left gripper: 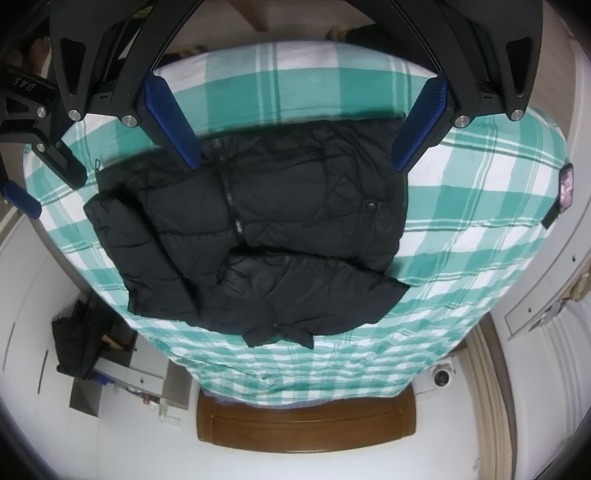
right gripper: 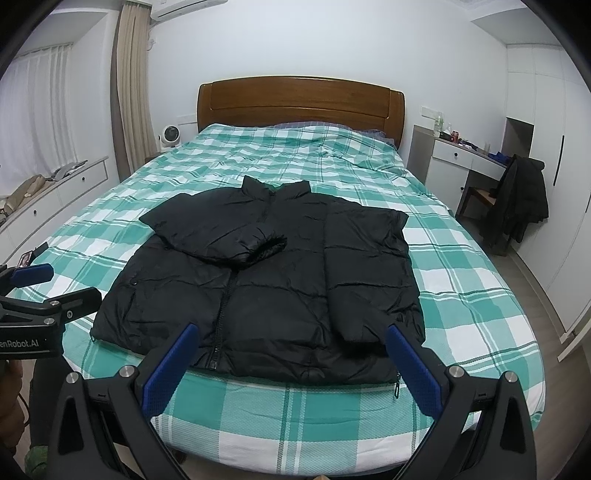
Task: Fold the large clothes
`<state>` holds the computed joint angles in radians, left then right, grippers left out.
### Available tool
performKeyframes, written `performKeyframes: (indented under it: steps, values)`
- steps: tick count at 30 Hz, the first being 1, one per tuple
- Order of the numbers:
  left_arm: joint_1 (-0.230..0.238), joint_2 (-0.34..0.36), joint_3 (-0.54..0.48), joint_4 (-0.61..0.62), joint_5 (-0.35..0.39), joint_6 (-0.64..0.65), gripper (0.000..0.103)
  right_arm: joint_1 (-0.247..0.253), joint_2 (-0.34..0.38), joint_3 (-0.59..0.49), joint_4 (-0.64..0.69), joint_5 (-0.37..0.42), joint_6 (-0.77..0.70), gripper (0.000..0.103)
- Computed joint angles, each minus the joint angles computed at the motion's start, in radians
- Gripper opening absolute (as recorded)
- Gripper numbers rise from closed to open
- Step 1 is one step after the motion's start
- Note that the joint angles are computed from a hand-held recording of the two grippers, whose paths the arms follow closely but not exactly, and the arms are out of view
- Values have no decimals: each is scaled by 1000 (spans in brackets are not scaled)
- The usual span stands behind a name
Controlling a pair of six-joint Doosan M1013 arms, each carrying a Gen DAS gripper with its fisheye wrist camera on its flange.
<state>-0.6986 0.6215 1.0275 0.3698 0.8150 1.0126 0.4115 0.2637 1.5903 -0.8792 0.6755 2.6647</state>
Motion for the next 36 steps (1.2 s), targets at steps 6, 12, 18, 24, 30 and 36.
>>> performKeyframes:
  steps: [6, 12, 18, 24, 30, 36]
  values:
    - [1, -1, 0, -3, 3, 4, 103, 2, -1, -1, -3, 3, 2, 103]
    - [1, -2, 2, -1, 2, 2, 103, 4, -1, -7, 15, 13, -12, 103]
    - [1, -3, 3, -3, 4, 2, 103, 4, 0, -10, 19, 16, -17, 103]
    - [1, -4, 7, 3, 4, -2, 103, 4, 1, -10, 25, 13, -30, 103]
    - [1, -6, 11, 15, 6, -7, 103, -42, -4, 24, 28, -72, -88, 103]
    - [2, -10, 19, 25, 13, -23, 103, -144, 31, 27, 216, -89, -437, 103]
